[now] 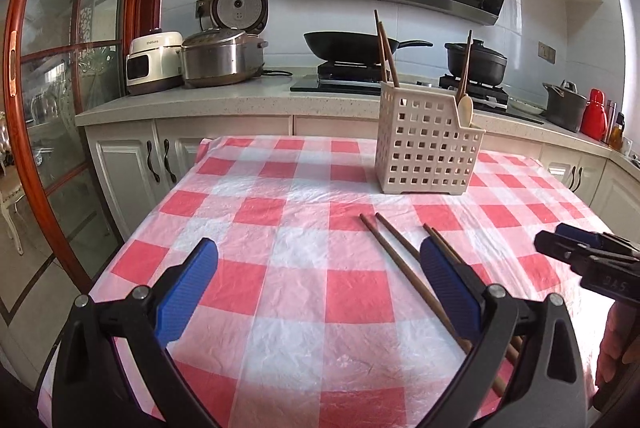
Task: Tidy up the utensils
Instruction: 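Move both tools down toward the remaining wooden chopsticks, then close the right tool on a wooden chopstick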
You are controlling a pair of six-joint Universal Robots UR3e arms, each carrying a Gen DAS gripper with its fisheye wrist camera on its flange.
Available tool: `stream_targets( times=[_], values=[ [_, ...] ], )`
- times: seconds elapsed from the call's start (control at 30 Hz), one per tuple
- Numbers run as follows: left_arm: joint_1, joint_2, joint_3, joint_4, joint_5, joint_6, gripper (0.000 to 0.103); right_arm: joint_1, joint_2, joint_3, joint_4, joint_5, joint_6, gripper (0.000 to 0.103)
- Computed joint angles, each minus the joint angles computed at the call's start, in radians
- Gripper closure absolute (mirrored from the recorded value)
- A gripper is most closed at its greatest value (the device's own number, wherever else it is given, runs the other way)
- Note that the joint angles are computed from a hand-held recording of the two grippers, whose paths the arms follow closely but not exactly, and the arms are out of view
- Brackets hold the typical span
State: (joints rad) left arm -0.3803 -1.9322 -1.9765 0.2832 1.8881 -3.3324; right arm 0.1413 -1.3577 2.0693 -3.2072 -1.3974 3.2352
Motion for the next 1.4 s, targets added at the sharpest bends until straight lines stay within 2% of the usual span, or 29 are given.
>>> stream_targets(
  times=[0.1, 0.17, 0.4, 0.7, 0.97, 1.07, 1.17, 1.4],
  values=[
    [0.006, -0.001, -0.008, 0.0, -0.013, -0.005, 0.005, 0.015, 0.057, -0.112, 0.152, -0.007, -0.006, 0.063],
    [0.006, -0.005, -0.017, 0.015, -0.01, 0.0, 0.005, 0.022, 0.09, -0.165, 0.205, -0.005, -0.002, 0.067],
    [0.012, -0.009, -0.041, 0.048, 0.001, 0.003, 0.005, 0.074, 0.17, -0.295, 0.273, -0.046, -0.002, 0.084],
    [0.047, 0.0, -0.079, 0.062, -0.034, -0.004, 0.005, 0.123, 0.258, -0.46, 0.41, -0.102, -0.003, 0.087],
    [0.099, 0.016, -0.125, 0.078, -0.101, -0.035, 0.005, 0.144, 0.293, -0.531, 0.476, -0.135, -0.008, 0.087],
    [0.103, 0.015, -0.132, 0.085, -0.104, -0.035, 0.005, 0.15, 0.297, -0.548, 0.491, -0.136, -0.007, 0.087],
    [0.106, 0.014, -0.136, 0.087, -0.106, -0.034, 0.005, 0.172, 0.315, -0.582, 0.514, -0.186, -0.023, 0.087],
    [0.106, 0.015, -0.143, 0.089, -0.105, -0.035, 0.005, 0.181, 0.353, -0.671, 0.601, -0.189, -0.028, 0.087]
  ],
)
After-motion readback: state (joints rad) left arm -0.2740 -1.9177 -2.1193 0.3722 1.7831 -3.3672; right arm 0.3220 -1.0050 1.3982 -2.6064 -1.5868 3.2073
